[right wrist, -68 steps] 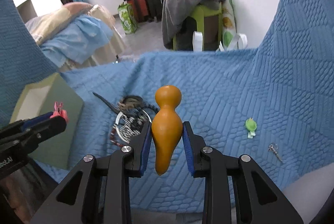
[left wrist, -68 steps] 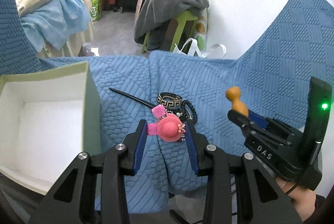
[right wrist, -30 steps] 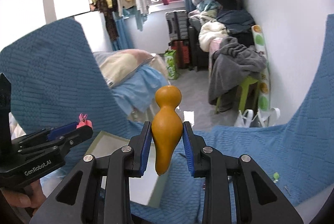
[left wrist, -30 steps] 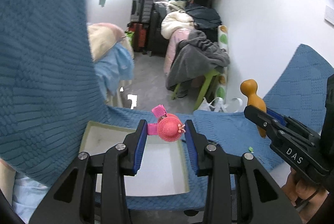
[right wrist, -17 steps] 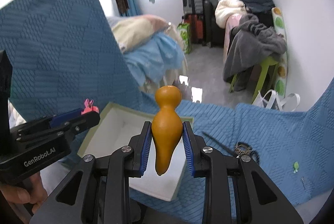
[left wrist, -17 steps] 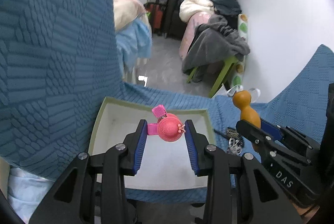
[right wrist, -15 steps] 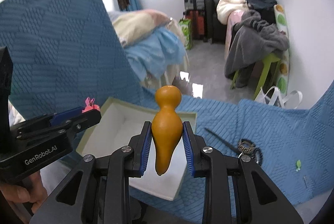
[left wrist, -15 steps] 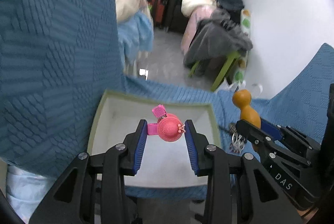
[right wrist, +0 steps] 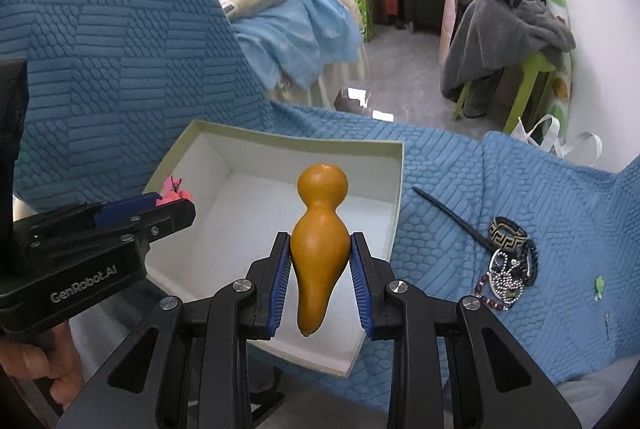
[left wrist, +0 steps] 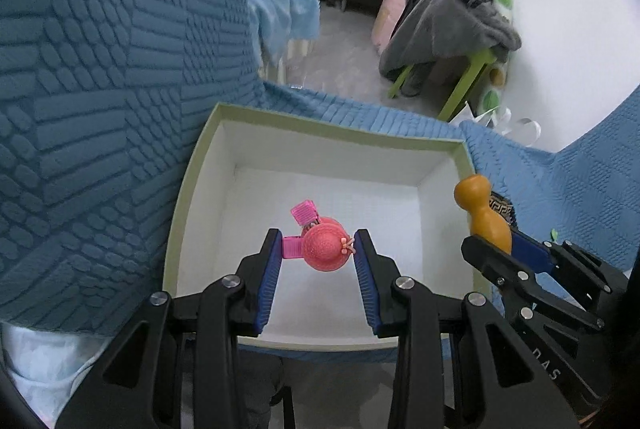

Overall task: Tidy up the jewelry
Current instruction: 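Carry the pink clip and orange gourd into the box and release both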

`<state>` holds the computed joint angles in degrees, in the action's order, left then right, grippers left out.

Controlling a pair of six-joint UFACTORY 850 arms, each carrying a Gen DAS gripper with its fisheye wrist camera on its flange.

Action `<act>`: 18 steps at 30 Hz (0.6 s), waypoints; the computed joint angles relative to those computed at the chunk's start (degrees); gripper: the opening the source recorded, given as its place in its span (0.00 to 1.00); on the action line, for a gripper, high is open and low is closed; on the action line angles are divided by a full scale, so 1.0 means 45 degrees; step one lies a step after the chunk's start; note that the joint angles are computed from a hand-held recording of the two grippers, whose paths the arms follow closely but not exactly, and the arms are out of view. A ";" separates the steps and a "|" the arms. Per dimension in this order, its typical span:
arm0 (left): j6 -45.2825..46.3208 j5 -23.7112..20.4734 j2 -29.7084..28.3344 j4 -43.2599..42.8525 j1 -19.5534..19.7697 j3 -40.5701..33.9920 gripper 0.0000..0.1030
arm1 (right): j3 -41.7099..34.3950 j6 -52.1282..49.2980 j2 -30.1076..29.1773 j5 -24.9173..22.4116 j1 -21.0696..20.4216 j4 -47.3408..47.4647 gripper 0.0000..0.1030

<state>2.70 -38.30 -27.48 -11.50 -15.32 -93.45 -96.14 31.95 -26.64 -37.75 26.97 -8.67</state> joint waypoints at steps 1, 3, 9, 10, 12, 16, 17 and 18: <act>0.0098 -0.0012 0.0032 -0.0109 0.0035 0.0054 0.36 | -0.0039 -0.0050 -0.0061 -0.0108 0.0015 -0.0010 0.26; 0.0144 -0.0046 0.0045 -0.0112 0.0044 0.0067 0.36 | -0.0195 -0.0143 -0.0184 -0.0351 0.0051 0.0003 0.26; 0.0215 -0.0075 0.0121 -0.0182 0.0048 0.0095 0.41 | -0.0171 -0.0305 -0.0183 -0.0408 0.0005 0.0170 0.40; 0.0147 -0.0113 0.0104 -0.0240 0.0071 0.0056 0.50 | -0.0148 -0.0384 -0.0142 -0.0344 -0.0008 0.0224 0.45; -0.0144 -0.0036 0.0189 -0.0119 0.0094 0.0118 0.62 | -0.0103 -0.0488 -0.0086 -0.0222 -0.0022 0.0277 0.48; -0.0198 0.0421 0.0569 -0.0041 0.0086 0.0427 0.63 | 0.0048 -0.0276 0.0157 0.0000 -0.0019 -0.0124 0.49; -0.0231 0.0502 0.0629 0.0003 0.0059 0.0449 0.63 | 0.0071 -0.0265 0.0233 0.0068 -0.0029 -0.0195 0.49; -0.0280 0.0654 0.0794 0.0112 0.0016 0.0559 0.63 | 0.0132 -0.0227 0.0349 0.0184 -0.0037 -0.0308 0.49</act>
<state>1.44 -35.36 -23.91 -11.00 -15.24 -90.94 -95.54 30.93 -25.07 -36.92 26.80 -10.05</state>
